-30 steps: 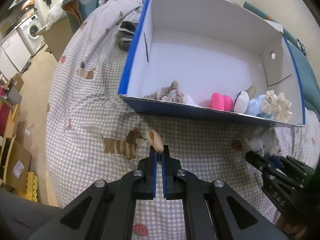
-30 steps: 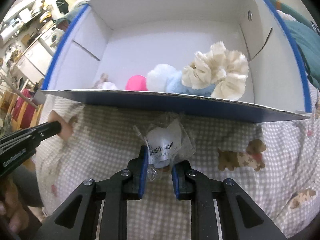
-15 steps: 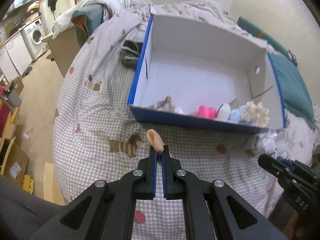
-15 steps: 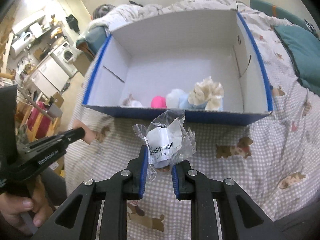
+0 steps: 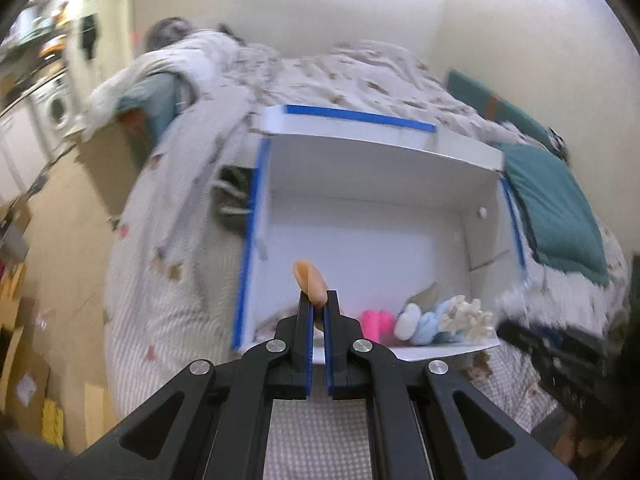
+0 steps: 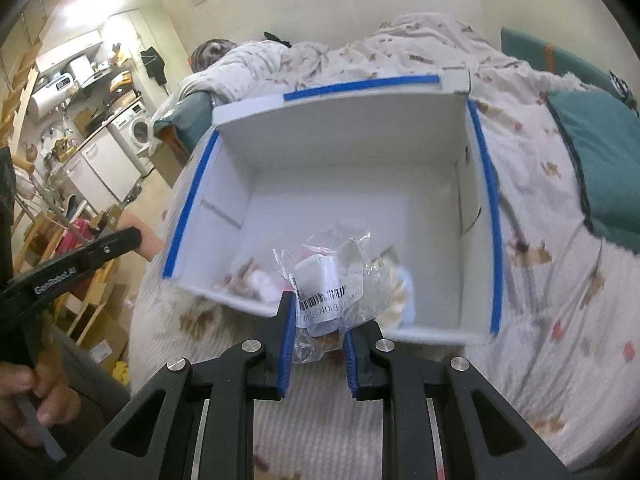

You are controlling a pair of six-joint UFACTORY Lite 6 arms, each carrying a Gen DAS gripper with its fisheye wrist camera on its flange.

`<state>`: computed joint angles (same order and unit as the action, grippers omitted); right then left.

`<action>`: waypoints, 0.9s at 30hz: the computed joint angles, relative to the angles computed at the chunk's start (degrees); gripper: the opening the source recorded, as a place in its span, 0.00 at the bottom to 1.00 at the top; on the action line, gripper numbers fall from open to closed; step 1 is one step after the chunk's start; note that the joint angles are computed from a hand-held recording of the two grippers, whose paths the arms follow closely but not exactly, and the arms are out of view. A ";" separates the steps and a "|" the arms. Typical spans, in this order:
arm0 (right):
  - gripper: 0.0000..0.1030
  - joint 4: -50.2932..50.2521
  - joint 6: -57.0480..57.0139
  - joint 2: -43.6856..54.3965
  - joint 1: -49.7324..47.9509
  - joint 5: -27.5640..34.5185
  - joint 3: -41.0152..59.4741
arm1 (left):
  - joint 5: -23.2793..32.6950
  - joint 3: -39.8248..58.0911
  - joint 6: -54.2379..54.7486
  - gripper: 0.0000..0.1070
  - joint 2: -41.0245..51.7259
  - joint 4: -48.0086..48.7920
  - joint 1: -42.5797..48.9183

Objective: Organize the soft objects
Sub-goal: 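Carry both items into the box and open both tools to release them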

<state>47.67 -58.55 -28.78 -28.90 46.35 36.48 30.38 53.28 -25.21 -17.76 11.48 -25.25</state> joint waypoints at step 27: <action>0.23 7.89 -8.20 23.77 7.17 -17.08 5.97 | -10.98 8.80 -5.35 0.09 27.81 7.74 -2.20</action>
<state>55.55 -66.75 -5.01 -21.73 29.27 42.45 19.39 62.08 -30.56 10.05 19.21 -27.45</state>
